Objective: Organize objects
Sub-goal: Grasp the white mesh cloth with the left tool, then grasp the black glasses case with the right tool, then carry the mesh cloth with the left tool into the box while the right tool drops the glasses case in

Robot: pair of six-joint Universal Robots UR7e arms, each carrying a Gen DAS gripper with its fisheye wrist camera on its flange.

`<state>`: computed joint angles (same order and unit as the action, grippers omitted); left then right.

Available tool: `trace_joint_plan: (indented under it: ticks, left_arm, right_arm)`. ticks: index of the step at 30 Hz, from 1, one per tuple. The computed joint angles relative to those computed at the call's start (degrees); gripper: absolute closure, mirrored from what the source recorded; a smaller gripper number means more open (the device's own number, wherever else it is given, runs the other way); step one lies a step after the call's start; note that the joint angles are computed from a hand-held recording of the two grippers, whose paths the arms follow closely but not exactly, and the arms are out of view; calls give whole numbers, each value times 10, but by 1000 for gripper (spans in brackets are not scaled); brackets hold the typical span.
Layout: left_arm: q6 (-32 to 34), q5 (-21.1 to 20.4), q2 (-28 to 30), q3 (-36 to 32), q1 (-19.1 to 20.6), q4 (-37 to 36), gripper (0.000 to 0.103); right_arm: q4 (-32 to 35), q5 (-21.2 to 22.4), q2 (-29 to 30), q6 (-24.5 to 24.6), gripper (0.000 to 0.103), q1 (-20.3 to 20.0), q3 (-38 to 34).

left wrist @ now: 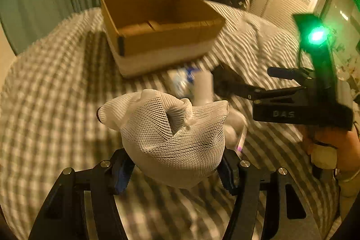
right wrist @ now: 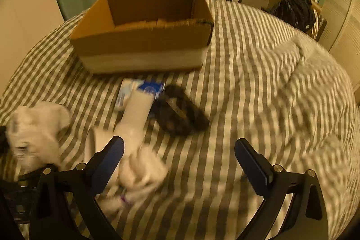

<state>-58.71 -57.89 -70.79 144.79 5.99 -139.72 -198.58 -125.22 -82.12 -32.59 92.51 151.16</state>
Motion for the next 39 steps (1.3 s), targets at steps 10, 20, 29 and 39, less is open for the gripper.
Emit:
trace_joint_plan:
  ticks: [10,20,29,39]
  left_arm:
    - [27,46,37,-27,59,4,38]
    - [33,39,45,-28,68,-4,38]
    - [-3,69,-22,-25,30,40,38]
    - [-6,111,-71,-40,16,77,38]
  right_arm:
    - [1,9,82,-30,22,-50,-69]
    - [9,35,86,-37,49,-57,-60]
    - [11,-31,60,-9,75,30,-51]
    - [26,-76,14,15,75,126,-37]
